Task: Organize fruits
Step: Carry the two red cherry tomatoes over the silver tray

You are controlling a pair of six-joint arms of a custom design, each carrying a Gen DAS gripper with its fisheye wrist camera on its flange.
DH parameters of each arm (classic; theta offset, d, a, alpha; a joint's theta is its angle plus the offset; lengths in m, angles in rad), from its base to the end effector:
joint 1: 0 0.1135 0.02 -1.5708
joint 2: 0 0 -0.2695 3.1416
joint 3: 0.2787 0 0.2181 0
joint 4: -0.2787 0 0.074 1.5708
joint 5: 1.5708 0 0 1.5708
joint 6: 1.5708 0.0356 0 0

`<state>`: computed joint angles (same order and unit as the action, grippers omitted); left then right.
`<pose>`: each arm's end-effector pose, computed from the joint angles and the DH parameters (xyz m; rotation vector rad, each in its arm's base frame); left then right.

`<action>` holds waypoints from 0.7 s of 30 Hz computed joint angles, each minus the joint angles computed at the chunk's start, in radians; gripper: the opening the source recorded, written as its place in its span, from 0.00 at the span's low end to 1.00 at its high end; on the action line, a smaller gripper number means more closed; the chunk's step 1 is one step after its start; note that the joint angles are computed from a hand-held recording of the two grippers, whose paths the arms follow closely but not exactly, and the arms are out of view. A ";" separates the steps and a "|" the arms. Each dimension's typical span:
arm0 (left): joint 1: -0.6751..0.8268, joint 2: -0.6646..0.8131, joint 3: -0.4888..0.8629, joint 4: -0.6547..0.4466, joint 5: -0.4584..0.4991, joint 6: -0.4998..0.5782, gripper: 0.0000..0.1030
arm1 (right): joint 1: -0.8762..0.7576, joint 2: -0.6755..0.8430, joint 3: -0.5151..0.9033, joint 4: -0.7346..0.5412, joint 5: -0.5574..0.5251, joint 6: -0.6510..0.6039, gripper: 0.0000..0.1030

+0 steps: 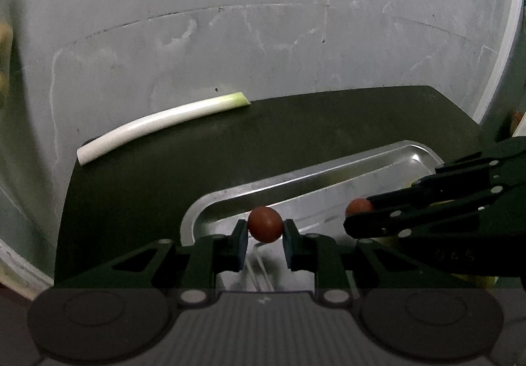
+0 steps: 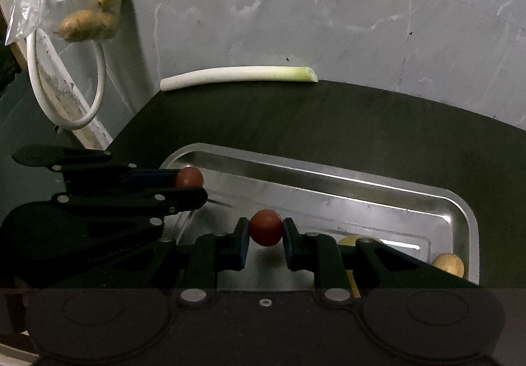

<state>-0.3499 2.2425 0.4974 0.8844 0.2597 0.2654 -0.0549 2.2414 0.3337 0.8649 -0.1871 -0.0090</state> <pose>0.2609 -0.1050 0.0253 0.8448 2.2716 -0.3538 0.2297 -0.0060 0.0128 -0.0062 2.6009 0.2214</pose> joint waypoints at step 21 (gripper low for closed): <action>-0.007 0.010 -0.005 -0.012 -0.018 -0.019 0.24 | -0.018 0.020 0.014 -0.020 -0.030 -0.052 0.22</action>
<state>-0.3570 2.2530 0.4925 0.8723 0.2418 0.2466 -0.0729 2.2616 0.3481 0.8452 -0.2167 -0.0614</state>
